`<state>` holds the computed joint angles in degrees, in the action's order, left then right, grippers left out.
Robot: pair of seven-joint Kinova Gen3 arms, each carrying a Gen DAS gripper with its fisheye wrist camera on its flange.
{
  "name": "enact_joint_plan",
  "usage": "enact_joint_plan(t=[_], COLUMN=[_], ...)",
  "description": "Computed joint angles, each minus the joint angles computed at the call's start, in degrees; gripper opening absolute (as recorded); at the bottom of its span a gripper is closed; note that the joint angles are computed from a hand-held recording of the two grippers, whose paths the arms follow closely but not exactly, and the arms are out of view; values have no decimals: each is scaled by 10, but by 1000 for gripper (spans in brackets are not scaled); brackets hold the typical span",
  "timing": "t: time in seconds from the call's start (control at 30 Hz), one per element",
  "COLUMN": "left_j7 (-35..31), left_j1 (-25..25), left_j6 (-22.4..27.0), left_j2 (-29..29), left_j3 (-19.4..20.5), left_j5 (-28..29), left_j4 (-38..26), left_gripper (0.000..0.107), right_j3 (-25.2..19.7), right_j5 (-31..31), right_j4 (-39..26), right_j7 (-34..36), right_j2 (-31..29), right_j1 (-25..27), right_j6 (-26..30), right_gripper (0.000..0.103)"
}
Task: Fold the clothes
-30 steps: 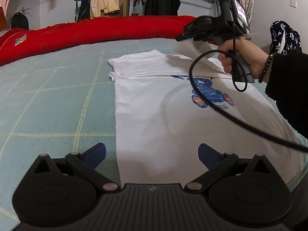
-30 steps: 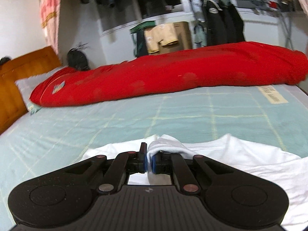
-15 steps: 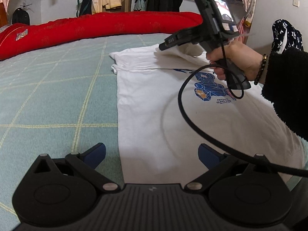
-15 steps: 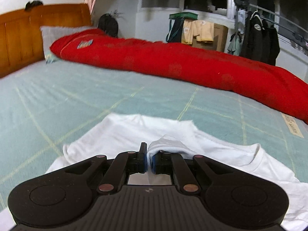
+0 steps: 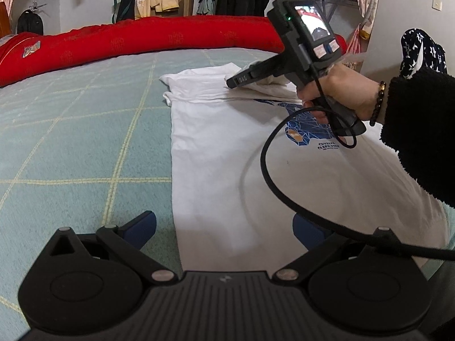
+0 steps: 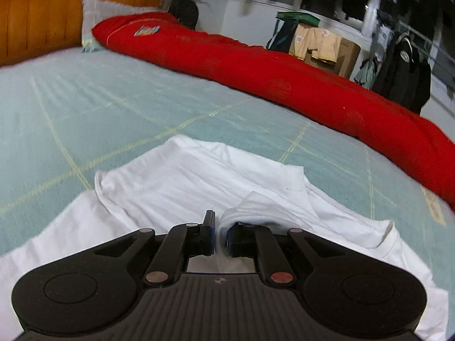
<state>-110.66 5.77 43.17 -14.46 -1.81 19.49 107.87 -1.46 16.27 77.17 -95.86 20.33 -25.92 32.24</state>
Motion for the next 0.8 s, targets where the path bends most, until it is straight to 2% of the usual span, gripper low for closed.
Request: enact_joint_plan(t=[0.1, 0.17, 0.2, 0.27, 0.37, 0.47, 0.6, 0.8], left_j7=[0, 0, 0, -2, -5, -12, -35, -75], left_j1=[0, 0, 0, 2, 5, 11, 25, 29], left_j6=[4, 6, 6, 8, 10, 9, 17, 39], left_j2=[0, -1, -3, -6, -15, -23, -29, -36], left_j3=[-3, -2, -1, -3, -4, -9, -25, -46], left_j5=[3, 3, 2, 5, 8, 15, 40, 76], left_j4=[-1, -2, -1, -2, 0, 3, 7, 8], left_gripper=[101, 101, 101, 101, 101, 101, 102, 102], right_j3=[5, -24, -29, -23, -39, -54, -61, -35], right_j5=[9, -22, -32, -29, -63, -117, -190, -232], right_j4=[-5, -24, -25, -22, -16, -10, 14, 74], right_j7=[0, 31, 46, 58, 97, 140, 195, 207], right_j2=[3, 10, 8, 0, -18, -39, -71, -120], right_j1=[-9, 17, 22, 14, 37, 71, 120, 159], right_j6=[9, 35, 38, 44, 49, 55, 63, 53], right_gripper=[15, 42, 46, 61, 71, 80, 85, 88])
